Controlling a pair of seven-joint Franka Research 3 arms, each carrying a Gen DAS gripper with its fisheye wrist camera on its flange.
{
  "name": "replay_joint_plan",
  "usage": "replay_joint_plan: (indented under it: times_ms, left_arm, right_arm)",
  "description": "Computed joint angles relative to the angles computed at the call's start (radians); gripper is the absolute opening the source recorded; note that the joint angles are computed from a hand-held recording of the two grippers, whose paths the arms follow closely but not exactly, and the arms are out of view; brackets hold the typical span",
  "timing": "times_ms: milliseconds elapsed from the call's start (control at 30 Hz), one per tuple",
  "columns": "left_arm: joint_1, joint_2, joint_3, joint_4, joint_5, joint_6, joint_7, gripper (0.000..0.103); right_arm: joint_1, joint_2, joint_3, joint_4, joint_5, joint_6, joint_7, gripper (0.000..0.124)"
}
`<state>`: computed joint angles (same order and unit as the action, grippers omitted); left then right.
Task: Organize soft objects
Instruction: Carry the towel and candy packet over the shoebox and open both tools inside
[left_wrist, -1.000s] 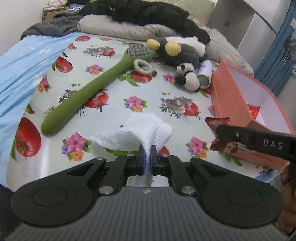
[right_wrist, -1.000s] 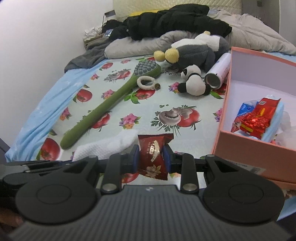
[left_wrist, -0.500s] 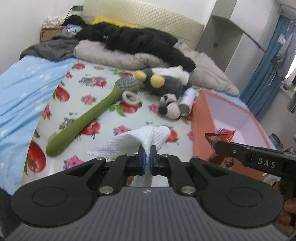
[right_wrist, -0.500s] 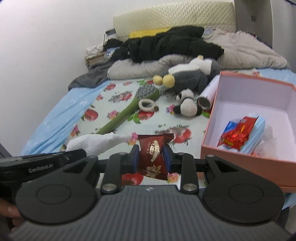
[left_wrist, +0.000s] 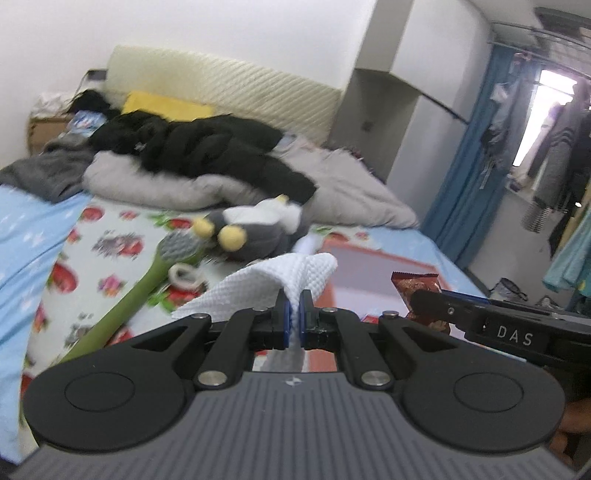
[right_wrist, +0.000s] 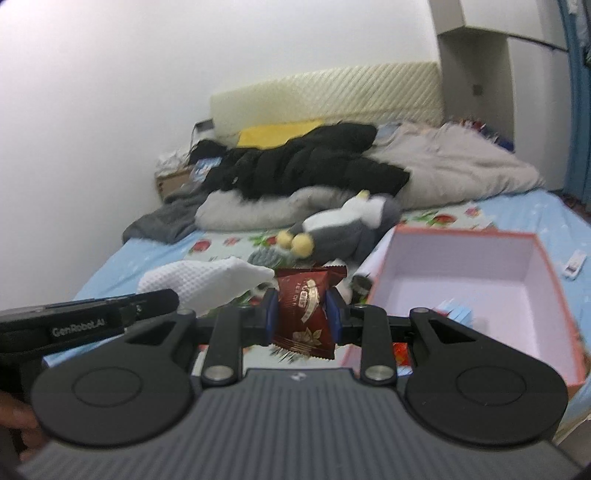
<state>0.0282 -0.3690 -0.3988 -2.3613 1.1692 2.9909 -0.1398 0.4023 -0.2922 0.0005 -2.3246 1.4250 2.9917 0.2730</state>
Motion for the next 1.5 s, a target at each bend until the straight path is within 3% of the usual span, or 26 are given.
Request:
replay_joint_plan:
  times_ms: [133,300,400,567,767,1033,1233,1500]
  left_arm:
    - [0.004,0.073,-0.020,0.092,0.068,0.013,-0.021,0.006]
    - [-0.052,0.208,0.002,0.224,0.132,0.019,-0.012,0.006]
    - [-0.104,0.296,0.027,0.296,0.101,0.020,0.048,0.006]
    - [-0.177,0.467,0.064,0.420,-0.045,0.026,0.237,0.006]
    - [-0.197,0.666,0.045,0.564,-0.298,0.009,0.542,0.006]
    - [-0.224,0.903,0.018,0.807,-0.528,-0.107,0.839,0.006]
    - [-0.265,1.030,0.046,0.961,-0.649,-0.200,0.963,0.006]
    - [-0.323,1.065,0.116,1.013,-0.766,-0.259,1.039,0.010]
  right_arm:
    - [-0.014,-0.007,-0.018,0.014,0.022,0.012,-0.034,0.032]
    - [-0.043,0.010,-0.032,0.037,0.048,0.032,-0.061,0.032]
    - [-0.070,0.036,-0.039,0.056,0.065,0.043,-0.064,0.032]
    - [-0.122,0.107,-0.040,0.083,0.029,0.068,-0.002,0.032]
    - [-0.181,0.205,-0.040,0.108,-0.108,0.070,0.169,0.032]
    - [-0.256,0.350,-0.013,0.183,-0.224,0.027,0.309,0.033]
    - [-0.317,0.454,0.023,0.251,-0.328,0.012,0.402,0.033]
    - [-0.367,0.497,0.058,0.269,-0.392,-0.012,0.464,0.037]
